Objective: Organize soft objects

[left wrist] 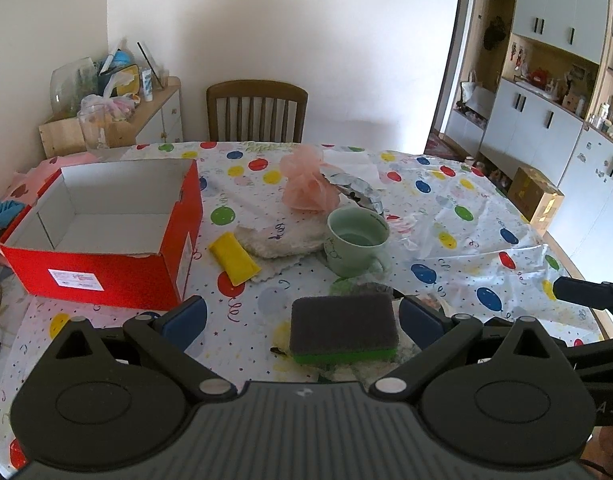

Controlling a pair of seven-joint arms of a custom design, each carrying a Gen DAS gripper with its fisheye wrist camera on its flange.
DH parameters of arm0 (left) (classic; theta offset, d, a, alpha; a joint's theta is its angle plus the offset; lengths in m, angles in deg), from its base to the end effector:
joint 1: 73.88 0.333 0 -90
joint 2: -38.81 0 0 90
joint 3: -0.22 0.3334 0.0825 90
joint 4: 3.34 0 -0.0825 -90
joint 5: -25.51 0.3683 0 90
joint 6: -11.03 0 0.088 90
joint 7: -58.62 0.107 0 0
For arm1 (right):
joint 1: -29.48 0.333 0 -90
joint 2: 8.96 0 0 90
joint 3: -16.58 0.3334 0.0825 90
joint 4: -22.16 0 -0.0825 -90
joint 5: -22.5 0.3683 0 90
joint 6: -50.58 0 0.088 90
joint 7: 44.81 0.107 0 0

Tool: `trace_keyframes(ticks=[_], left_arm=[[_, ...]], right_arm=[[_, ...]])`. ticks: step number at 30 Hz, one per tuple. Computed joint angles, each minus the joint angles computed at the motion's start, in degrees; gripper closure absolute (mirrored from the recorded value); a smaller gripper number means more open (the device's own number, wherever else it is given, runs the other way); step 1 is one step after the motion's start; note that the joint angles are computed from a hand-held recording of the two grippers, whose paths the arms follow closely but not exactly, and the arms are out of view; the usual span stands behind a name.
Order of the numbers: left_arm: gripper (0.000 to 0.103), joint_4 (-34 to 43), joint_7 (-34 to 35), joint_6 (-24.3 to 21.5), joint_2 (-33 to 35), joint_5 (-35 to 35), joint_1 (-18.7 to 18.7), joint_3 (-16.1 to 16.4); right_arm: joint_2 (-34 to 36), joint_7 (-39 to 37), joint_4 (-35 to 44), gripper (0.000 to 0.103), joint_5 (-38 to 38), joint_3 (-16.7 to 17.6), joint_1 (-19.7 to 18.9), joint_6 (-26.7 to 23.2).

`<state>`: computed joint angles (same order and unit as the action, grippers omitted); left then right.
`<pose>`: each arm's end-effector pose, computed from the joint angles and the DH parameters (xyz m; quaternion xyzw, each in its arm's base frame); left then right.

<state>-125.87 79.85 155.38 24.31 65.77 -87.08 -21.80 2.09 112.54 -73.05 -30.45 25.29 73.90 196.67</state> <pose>0.4030 -0.3149 0.5940 -0.6759 0.6056 -0.3098 0.2836 0.3923 0.5253 0.5912 -0.7229 0.5104 -0.2548 0.3898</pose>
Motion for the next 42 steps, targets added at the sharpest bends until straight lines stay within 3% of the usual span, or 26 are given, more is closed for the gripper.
trace_keyframes(ticks=[12, 24, 32, 36, 42], left_arm=[[0.0, 1.4, 1.5, 0.9, 2.3, -0.2, -0.3, 1.0], [0.0, 3.0, 4.5, 5.1, 7.2, -2.1, -0.7, 3.3], [0.0, 3.1, 6.5, 7.7, 11.2, -1.9, -1.6, 5.2], [0.0, 3.9, 10.1, 8.6, 13.6, -5.3, -2.4, 6.2], [0.0, 5.6, 16.1, 8.3, 15.7, -16.2, -2.6, 7.8]], right_arm=[[1.7, -2.4, 1.6, 0.002, 2.1, -0.9, -0.1, 0.8], [4.2, -6.7, 3.2, 0.003, 5.8, -2.2, -0.4, 1.4], [6.2, -16.0, 2.9, 0.012, 14.1, -1.6, -2.1, 2.0], [7.5, -23.4, 3.7, 0.02, 19.9, -0.9, -2.4, 0.6], [7.8, -27.7, 3.6, 0.02, 22.9, -1.6, -1.7, 0.6]])
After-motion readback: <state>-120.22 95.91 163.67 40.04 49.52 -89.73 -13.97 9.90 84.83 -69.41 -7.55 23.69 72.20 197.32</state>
